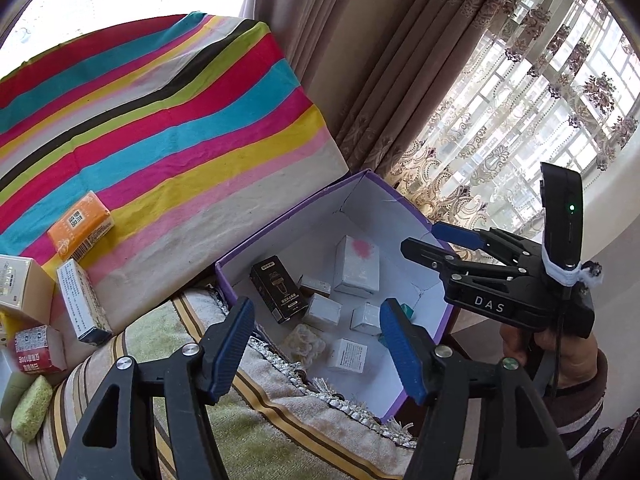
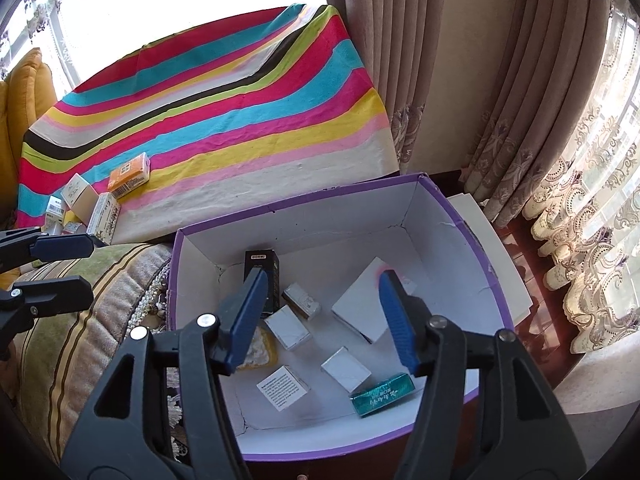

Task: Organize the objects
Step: 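Open both grippers to drop the sponge and cube into the purple box, then move both open grippers back over the boxes on the cloth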

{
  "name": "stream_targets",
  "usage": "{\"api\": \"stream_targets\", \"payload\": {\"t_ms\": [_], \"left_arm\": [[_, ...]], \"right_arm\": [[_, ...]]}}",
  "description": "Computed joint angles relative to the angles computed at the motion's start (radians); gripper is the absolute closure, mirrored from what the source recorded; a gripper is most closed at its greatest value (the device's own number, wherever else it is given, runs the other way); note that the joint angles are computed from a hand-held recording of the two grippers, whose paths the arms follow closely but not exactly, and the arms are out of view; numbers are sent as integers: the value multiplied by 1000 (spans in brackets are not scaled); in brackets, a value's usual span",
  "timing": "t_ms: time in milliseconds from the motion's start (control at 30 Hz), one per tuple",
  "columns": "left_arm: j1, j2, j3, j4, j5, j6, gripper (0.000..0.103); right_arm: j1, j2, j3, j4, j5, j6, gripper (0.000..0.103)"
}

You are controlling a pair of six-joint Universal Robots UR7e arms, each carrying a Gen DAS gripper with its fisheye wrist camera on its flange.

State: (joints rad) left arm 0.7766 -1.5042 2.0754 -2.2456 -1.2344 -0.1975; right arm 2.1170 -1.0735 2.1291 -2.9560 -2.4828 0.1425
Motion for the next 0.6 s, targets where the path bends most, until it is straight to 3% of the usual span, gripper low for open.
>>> {"api": "stream_targets", "payload": {"t_ms": [333,600], "left_arm": [[61,-79,2,-13,13,-41,37],[112,-162,1,2,64,-77,37]], "right_arm": [[40,64,-72,40,32,-30,40],[72,128,-138,76,65,-60,40]]}}
